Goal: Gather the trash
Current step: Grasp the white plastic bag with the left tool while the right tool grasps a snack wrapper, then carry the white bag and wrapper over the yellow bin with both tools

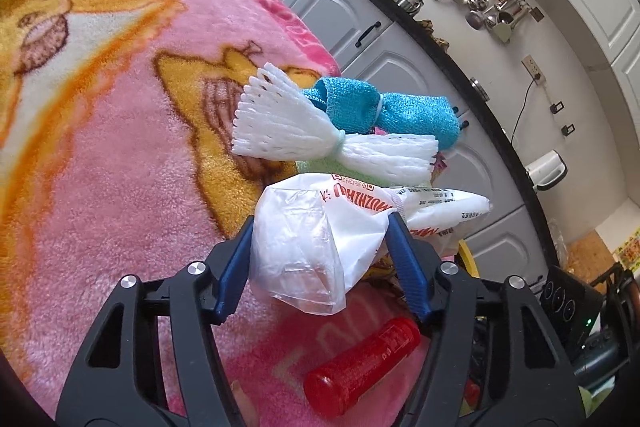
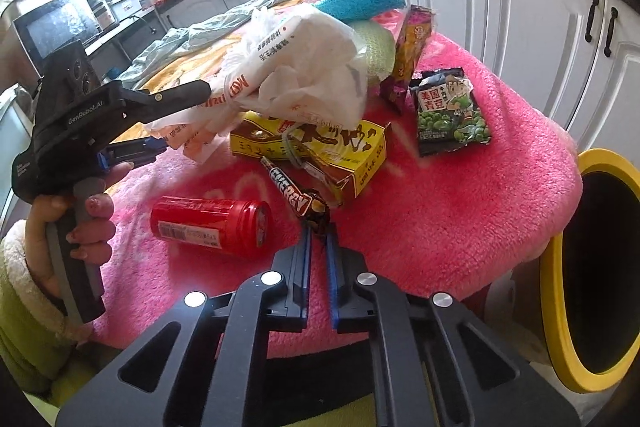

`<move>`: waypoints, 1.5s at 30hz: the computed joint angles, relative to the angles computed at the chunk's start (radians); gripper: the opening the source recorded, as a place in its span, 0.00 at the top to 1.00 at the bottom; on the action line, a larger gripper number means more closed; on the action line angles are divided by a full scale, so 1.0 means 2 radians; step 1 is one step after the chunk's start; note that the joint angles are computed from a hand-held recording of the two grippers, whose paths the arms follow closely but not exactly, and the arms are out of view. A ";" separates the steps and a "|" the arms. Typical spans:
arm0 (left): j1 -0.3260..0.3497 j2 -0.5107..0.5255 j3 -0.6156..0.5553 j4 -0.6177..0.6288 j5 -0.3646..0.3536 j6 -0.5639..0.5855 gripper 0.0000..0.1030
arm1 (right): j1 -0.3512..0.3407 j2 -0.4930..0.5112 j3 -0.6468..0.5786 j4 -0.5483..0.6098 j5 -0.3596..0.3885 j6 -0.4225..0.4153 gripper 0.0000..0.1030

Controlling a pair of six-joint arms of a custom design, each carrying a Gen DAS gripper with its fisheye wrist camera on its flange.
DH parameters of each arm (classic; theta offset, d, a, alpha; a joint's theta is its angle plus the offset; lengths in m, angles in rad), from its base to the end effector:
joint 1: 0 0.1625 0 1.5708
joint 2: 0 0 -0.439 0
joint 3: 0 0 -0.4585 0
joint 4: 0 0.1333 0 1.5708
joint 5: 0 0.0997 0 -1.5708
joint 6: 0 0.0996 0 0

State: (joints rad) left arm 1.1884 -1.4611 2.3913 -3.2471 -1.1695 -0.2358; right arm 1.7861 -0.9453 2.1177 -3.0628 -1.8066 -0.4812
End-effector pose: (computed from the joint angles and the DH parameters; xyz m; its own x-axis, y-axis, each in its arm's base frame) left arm -0.0110 -0.4888 0.2316 -0.9906 -0.0644 -0.1203 0.0438 0.6852 -0.7270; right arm 0.2271 -0.5235 0.0352 -0.7620 -0.5498 0.3420 -0.6267 0.7592 -0.1759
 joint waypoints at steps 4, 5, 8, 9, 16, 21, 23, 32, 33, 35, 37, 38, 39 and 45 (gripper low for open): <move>-0.011 -0.012 0.008 0.001 0.017 0.004 0.52 | 0.002 -0.007 0.001 0.001 0.001 0.004 0.95; -0.013 -0.014 0.009 0.001 0.020 0.005 0.53 | 0.003 -0.007 0.001 0.000 0.000 0.004 0.95; -0.023 -0.023 0.015 0.000 0.036 0.010 0.55 | 0.005 -0.015 0.006 -0.001 0.002 0.000 0.97; -0.025 -0.026 0.017 0.000 0.037 0.011 0.55 | 0.005 -0.017 0.008 0.000 0.003 -0.001 0.97; -0.045 -0.041 0.025 0.004 0.065 0.016 0.57 | 0.006 -0.027 0.014 0.004 0.008 -0.008 0.98; -0.058 -0.051 0.031 0.003 0.076 0.019 0.57 | 0.014 -0.037 0.020 -0.003 0.006 -0.015 0.98; -0.066 -0.053 0.033 0.002 0.083 0.023 0.57 | 0.014 -0.043 0.024 -0.006 0.007 -0.019 0.98; -0.097 -0.056 0.037 -0.008 0.098 0.036 0.57 | 0.018 -0.072 0.033 -0.023 0.018 -0.018 0.98; -0.100 -0.055 0.036 -0.009 0.100 0.037 0.57 | 0.018 -0.076 0.035 -0.026 0.020 -0.017 0.98; -0.105 -0.053 0.036 -0.012 0.101 0.037 0.57 | 0.018 -0.083 0.038 -0.031 0.021 -0.016 0.98; -0.111 -0.050 0.035 -0.013 0.103 0.037 0.57 | 0.017 -0.091 0.042 -0.038 0.020 -0.016 0.98; -0.113 -0.048 0.033 -0.014 0.103 0.037 0.57 | 0.017 -0.095 0.043 -0.041 0.020 -0.016 0.98; -0.116 -0.045 0.032 -0.016 0.103 0.038 0.57 | 0.016 -0.099 0.045 -0.044 0.019 -0.015 0.98; -0.129 -0.026 0.022 -0.027 0.103 0.042 0.57 | 0.005 -0.125 0.057 -0.056 0.016 -0.006 0.98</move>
